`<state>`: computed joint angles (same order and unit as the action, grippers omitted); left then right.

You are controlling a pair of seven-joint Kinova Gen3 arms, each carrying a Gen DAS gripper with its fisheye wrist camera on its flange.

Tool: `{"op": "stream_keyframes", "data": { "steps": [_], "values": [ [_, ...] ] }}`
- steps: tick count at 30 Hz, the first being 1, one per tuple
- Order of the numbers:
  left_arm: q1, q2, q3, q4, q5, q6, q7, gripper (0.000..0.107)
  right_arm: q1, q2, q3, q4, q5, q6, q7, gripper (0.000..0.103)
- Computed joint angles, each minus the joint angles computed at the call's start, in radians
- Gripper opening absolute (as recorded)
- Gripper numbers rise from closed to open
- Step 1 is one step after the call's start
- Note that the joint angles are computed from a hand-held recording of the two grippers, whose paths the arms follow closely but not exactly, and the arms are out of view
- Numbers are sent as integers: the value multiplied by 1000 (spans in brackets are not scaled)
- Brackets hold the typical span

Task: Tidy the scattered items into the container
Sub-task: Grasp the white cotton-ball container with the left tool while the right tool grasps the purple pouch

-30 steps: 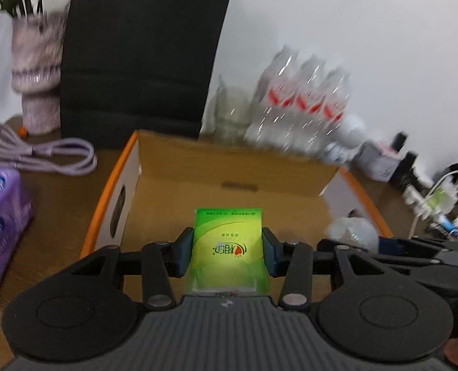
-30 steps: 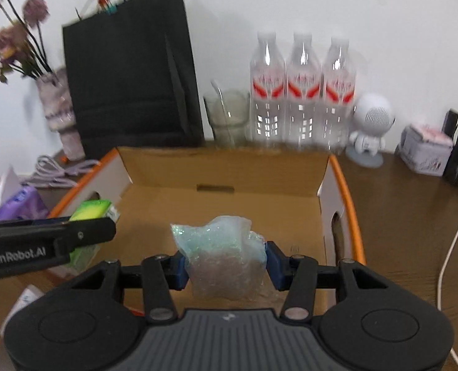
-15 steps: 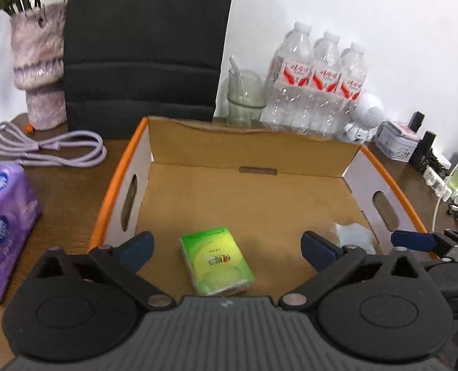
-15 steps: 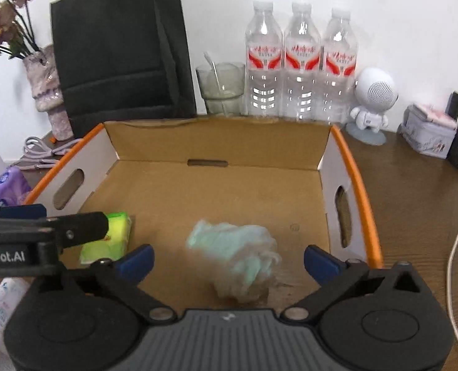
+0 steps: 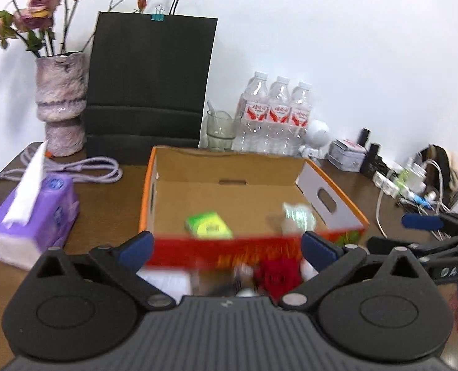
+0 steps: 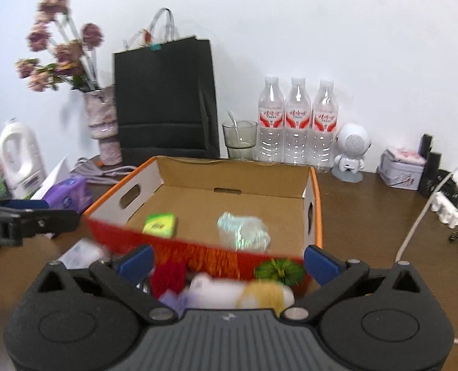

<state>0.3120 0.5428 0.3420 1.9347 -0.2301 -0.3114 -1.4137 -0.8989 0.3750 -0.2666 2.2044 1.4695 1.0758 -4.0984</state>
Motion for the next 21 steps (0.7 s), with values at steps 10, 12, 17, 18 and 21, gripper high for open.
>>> {"op": "stream_keyframes", "data": {
  "steps": [10, 12, 17, 18, 21],
  "values": [
    [73, 5, -126, 307, 88, -286, -69, 103, -256, 184, -49, 16, -121, 149, -278, 103],
    [78, 16, -131, 331, 102, -312, -77, 103, -278, 204, -43, 20, -116, 136, -341, 103],
    [77, 22, -131, 355, 113, -348, -78, 103, -289, 219, -27, 6, -136, 118, -346, 103],
    [83, 22, -136, 357, 123, -354, -82, 103, -289, 220, -22, 4, -138, 117, -346, 103],
    [88, 22, -140, 358, 139, -359, -86, 103, -292, 219, -13, 10, -137, 116, -366, 103]
  ]
}}
